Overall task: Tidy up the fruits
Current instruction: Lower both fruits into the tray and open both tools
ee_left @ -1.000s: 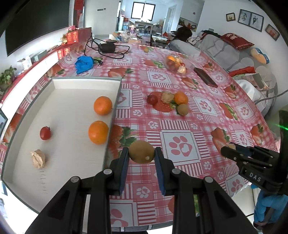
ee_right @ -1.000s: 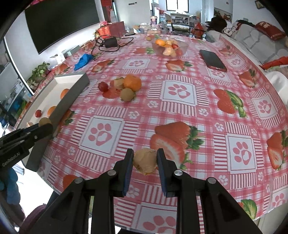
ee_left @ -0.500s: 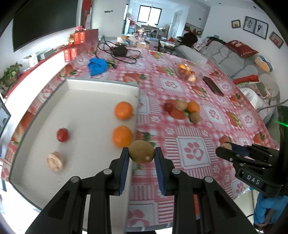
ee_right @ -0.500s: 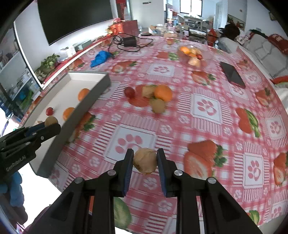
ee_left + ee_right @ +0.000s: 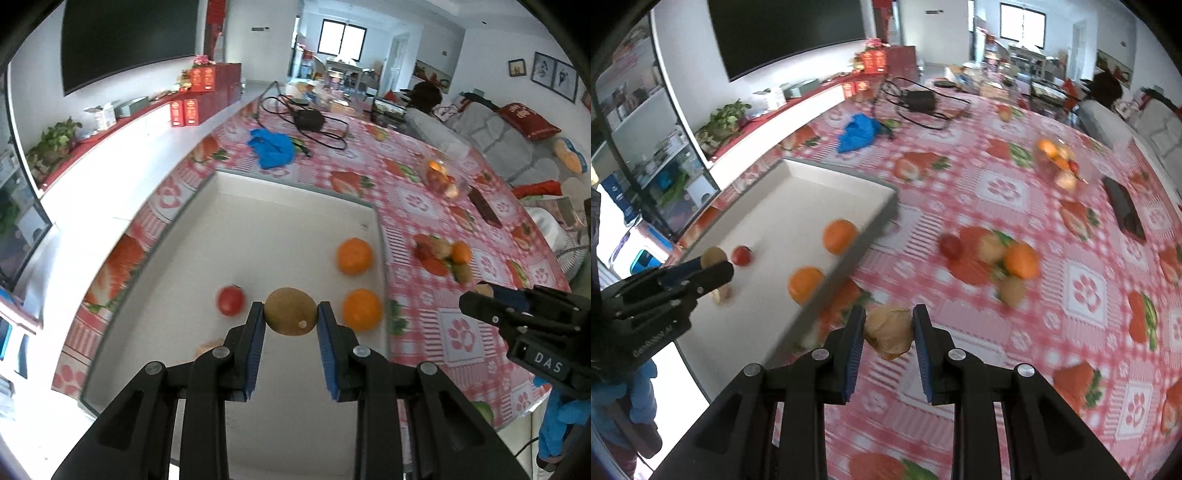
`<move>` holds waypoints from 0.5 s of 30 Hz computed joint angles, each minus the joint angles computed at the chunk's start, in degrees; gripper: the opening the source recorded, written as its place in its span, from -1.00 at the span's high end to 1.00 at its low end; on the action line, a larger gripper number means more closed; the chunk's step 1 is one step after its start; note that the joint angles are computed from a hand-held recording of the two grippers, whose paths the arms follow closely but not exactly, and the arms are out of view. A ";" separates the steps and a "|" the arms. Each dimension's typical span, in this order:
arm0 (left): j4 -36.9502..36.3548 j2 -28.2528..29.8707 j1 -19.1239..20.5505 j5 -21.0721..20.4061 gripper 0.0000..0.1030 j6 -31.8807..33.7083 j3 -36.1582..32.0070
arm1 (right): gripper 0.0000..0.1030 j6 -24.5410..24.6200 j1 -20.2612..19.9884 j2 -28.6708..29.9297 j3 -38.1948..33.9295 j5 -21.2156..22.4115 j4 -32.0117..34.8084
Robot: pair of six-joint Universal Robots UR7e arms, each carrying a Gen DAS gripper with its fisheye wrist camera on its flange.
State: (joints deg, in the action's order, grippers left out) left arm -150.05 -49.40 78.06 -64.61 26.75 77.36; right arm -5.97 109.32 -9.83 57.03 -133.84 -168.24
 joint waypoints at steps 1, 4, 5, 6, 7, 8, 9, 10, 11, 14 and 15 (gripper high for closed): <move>0.15 0.39 0.16 0.36 0.40 0.28 -0.90 | 0.45 -0.32 0.09 0.96 -1.99 0.50 1.11; 0.39 1.39 0.45 1.09 0.40 0.91 -3.01 | 0.45 -1.06 0.23 3.67 -7.59 1.81 4.58; 0.48 1.68 0.54 1.26 0.40 1.00 -3.57 | 0.45 -1.28 0.23 4.30 -8.96 2.08 5.47; 0.60 2.11 0.66 1.44 0.40 1.01 -4.31 | 0.45 -1.57 0.28 5.42 -11.24 2.48 6.92; 0.66 2.59 0.79 1.73 0.40 1.04 -5.00 | 0.45 -1.76 0.32 6.19 -12.81 2.77 8.00; 0.68 3.03 0.89 2.10 0.40 1.08 -5.53 | 0.45 -2.07 0.36 7.57 -15.62 3.14 9.88; 0.89 3.44 1.01 2.43 0.40 1.04 -6.06 | 0.45 -2.31 0.40 8.63 -17.76 3.34 11.26; 1.11 3.81 1.13 2.69 0.40 0.97 -6.49 | 0.45 -2.48 0.40 9.25 -18.98 3.44 12.06; 1.32 4.12 1.23 2.89 0.40 0.91 -6.88 | 0.45 -2.65 0.42 10.46 -21.41 3.63 13.64; 1.92 5.08 1.60 3.58 0.40 0.69 -7.94 | 0.45 -2.46 0.20 12.67 -25.98 4.25 16.73; 2.19 5.26 1.76 3.69 0.40 0.65 -8.19 | 0.45 -2.03 0.08 13.51 -27.75 4.48 17.97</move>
State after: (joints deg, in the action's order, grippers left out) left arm -147.87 -44.13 79.82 -60.92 27.40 69.17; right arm -8.00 109.40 3.68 29.28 -129.36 -150.27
